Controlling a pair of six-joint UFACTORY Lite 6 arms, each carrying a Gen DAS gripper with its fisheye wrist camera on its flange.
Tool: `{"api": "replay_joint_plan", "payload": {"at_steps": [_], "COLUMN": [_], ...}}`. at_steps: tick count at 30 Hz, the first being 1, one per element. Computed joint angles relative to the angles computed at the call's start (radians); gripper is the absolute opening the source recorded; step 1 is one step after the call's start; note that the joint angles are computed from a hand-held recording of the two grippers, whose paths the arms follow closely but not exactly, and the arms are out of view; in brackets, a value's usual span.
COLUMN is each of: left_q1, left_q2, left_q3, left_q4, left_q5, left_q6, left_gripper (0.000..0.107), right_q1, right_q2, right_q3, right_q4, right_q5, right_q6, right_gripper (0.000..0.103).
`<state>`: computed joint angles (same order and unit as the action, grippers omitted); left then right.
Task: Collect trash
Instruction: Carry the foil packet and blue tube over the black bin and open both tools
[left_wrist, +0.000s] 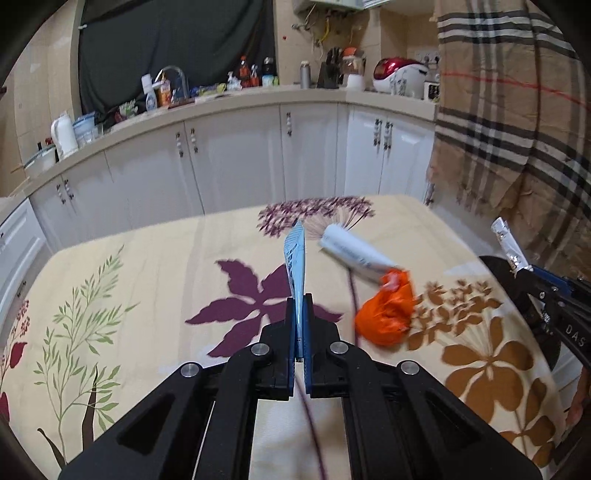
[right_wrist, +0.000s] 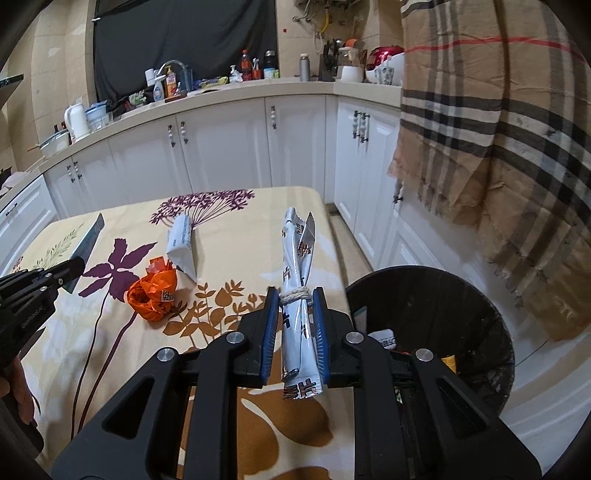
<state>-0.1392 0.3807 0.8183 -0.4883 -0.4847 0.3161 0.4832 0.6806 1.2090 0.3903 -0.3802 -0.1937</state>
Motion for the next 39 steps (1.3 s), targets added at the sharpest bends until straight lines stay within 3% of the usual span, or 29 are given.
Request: {"api": "replay_joint_plan", "payload": {"at_steps": [9, 20, 39], "left_q1": [-0.150, -0.331, -0.432], "left_q2": [-0.008, 0.108, 0.415], "left_q3": [0.049, 0.206, 0.615], "left_q4": [-0.089, -0.199, -0.395], "left_q5": [-0.020, -0.059, 0.012], "left_q6": [0.044, 0.120, 0.354], "left_gripper": [0.004, 0.004, 0.004], "right_q1": [-0.052, -0.171, -0.299], "right_q2": [-0.137, -0.213, -0.108], "right_q3": [-0.159, -0.265, -0.201], "right_q4": [0.005, 0.013, -0.070], "right_q5": [-0.078, -0.147, -0.151], "right_q6": [0.004, -0.012, 0.022], "right_gripper": [0.018, 0.018, 0.019]}}
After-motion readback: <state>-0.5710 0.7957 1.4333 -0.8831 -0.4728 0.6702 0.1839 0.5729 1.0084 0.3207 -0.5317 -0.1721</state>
